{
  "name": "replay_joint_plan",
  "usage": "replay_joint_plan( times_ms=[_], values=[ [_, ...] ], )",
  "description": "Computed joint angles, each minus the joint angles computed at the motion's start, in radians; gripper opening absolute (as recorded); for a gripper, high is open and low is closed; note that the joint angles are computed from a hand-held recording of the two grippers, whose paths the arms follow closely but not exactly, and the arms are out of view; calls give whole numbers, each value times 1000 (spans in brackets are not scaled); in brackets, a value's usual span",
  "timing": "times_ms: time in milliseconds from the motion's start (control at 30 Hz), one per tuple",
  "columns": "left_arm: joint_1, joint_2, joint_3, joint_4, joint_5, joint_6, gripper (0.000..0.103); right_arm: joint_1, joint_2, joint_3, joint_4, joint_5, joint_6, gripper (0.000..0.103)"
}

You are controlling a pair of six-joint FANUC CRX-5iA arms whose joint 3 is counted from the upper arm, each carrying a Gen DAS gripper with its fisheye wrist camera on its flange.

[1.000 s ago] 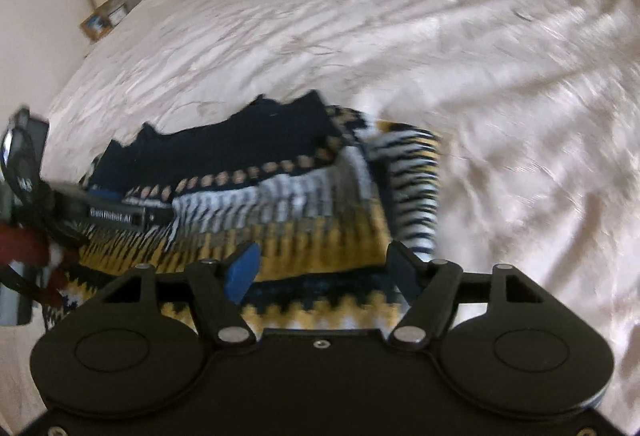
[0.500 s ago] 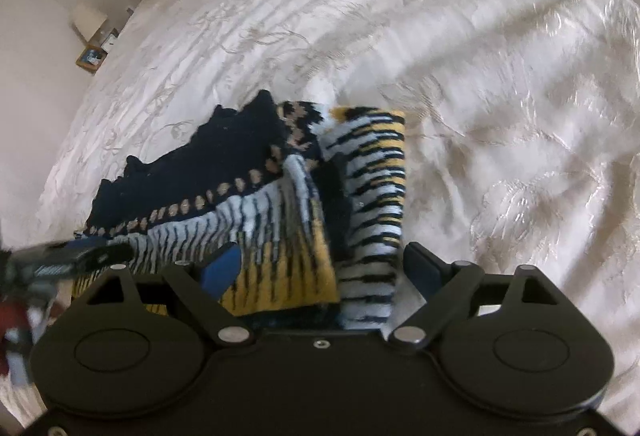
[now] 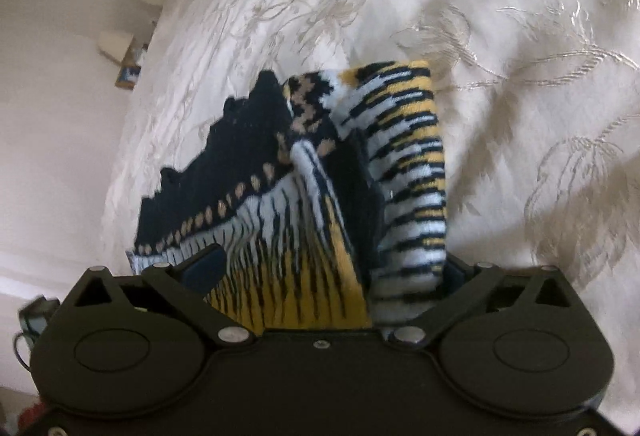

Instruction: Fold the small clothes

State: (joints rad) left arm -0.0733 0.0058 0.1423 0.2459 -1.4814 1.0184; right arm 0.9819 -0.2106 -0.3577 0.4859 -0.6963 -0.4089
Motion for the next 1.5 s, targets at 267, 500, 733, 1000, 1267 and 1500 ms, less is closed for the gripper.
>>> replay_joint_plan(
  times_ms=[267,500,733,1000,1267,1500],
  values=[
    [-13,10,63,42,33,46,102,-16,-25,-26,-43,76,115,103],
    [-94,143,205,-60,75,150,102,-16,-23,0,-102,54,232,91],
    [-119,228,294,-98,2,183,102,-21,-65,-39,-106,64,193,67],
    [-39,-9,74,-43,68,72,102,-16,-78,-58,-86,82,139,47],
    [-5,-30,-11,-20,-9,20,102,-12,22,155,-176,-139,277,30],
    [185,-99,-67,199,22,-80,102,25,133,383,-130,-304,318,29]
  ],
)
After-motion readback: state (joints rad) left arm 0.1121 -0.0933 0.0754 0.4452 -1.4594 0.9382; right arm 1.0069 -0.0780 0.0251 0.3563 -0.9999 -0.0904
